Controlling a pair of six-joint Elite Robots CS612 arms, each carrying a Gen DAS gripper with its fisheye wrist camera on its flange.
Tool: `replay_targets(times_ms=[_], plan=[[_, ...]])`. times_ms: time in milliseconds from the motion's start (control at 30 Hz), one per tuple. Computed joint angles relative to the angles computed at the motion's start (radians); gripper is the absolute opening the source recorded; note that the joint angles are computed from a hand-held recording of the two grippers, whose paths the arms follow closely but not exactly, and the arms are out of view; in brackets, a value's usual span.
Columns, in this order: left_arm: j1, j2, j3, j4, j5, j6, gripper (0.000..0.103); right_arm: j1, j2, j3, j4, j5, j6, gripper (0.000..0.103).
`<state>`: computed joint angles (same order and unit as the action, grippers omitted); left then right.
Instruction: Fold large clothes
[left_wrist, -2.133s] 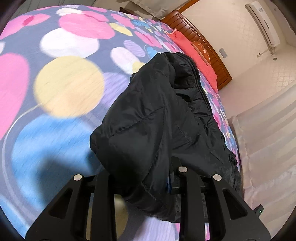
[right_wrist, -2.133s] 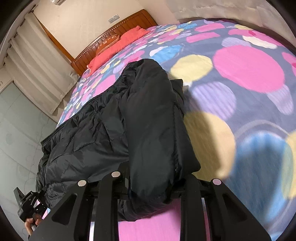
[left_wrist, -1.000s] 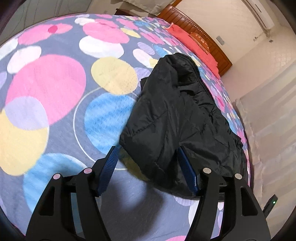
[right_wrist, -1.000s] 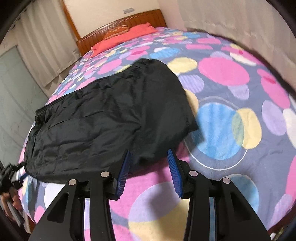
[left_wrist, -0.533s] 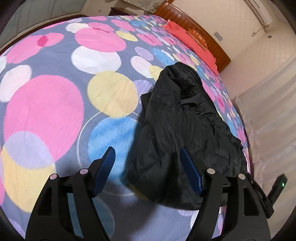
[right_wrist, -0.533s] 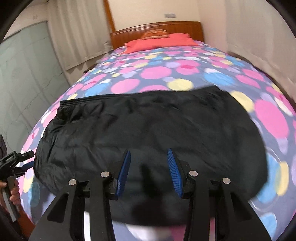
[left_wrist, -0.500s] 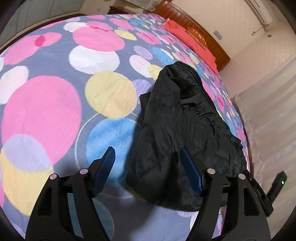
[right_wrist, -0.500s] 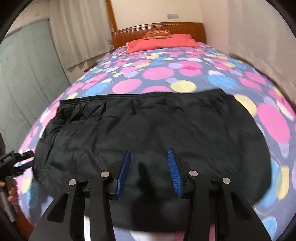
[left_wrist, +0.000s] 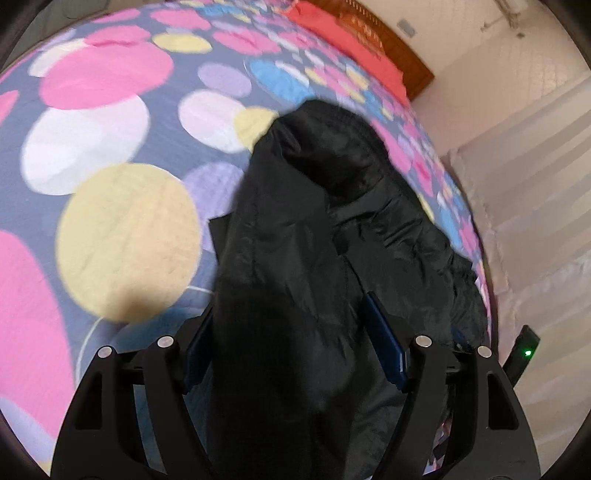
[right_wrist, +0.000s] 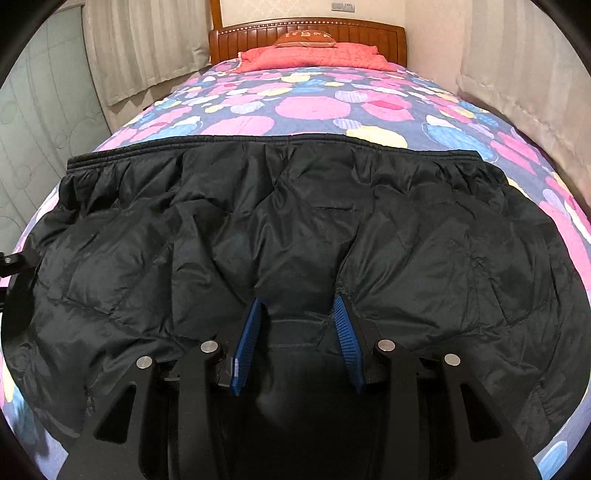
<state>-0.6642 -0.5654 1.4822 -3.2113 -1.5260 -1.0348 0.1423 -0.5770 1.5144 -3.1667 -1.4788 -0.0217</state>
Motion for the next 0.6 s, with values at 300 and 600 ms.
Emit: replay_targets(times_ms=[300,600], plan=[[0.011,0.045,-0.069,0.077,-0.051,0.059,0.086,0.004,0.009,-0.004,-0.018,-0.005,0.008,0.042],[0.024,0.079,-0.122,0.067,-0.125,0.086,0.088,0.003,0.011,0.004,-0.043,-0.006,0.014,0.042]])
